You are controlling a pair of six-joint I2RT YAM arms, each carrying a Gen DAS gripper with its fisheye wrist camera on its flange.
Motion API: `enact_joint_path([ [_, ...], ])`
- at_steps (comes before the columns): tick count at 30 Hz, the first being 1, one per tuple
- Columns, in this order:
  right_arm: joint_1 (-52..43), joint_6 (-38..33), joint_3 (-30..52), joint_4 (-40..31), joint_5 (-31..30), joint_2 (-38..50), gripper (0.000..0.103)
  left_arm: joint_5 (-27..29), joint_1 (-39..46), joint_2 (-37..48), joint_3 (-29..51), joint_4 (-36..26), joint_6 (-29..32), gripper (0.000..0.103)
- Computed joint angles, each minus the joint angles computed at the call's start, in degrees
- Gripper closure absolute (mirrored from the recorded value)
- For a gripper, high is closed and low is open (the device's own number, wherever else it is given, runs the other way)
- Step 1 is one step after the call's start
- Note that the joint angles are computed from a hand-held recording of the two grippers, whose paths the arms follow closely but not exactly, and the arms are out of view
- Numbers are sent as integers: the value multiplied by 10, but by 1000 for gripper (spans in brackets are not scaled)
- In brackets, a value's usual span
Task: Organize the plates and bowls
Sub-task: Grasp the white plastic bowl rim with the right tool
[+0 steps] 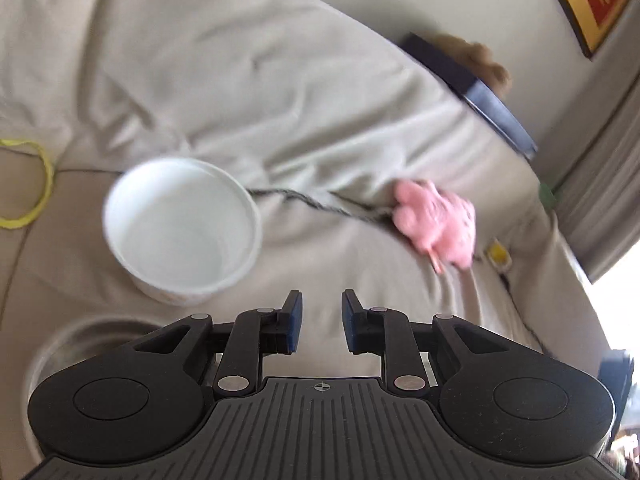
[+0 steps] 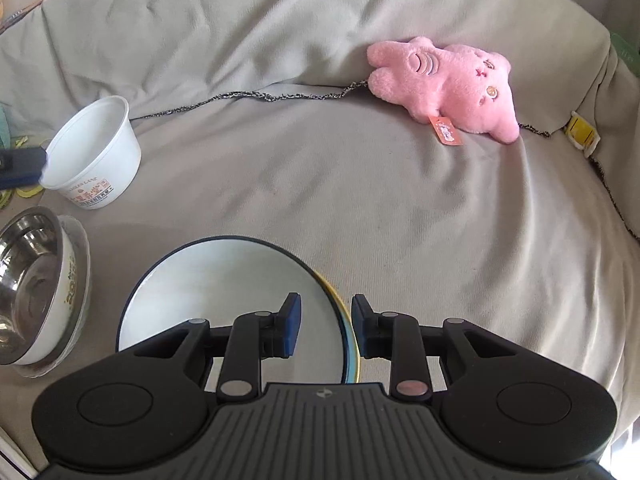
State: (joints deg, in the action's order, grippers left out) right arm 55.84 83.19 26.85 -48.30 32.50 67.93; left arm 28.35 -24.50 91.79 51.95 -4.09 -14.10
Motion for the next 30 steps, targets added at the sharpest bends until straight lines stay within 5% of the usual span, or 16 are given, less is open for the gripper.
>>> enact_joint_path([
  [4, -37, -58, 42, -38, 22, -2, 75, -5, 92, 83, 32, 84, -19, 80],
  [7, -71, -140, 96, -38, 48, 10, 74, 62, 157, 175, 102, 48, -49, 79],
  [11, -159, -292, 168, 87, 8, 80, 62, 108, 185, 243, 157, 13, -58, 79],
  [14, -209, -353, 231, 184, -46, 181, 62, 73, 170, 255, 161, 41, -65, 79],
  [19, -254, -342, 339, 270, -117, 351, 61, 69, 158, 277, 177, 68, -93, 79],
  [24, -291, -294, 404, 307, -196, 474, 62, 36, 137, 312, 215, 19, -71, 79],
  [27, -294, -285, 411, 314, -234, 502, 83, 51, 133, 331, 228, 18, -67, 80],
  [30, -270, -283, 395, 299, -211, 474, 88, 87, 130, 316, 168, 132, -159, 80],
])
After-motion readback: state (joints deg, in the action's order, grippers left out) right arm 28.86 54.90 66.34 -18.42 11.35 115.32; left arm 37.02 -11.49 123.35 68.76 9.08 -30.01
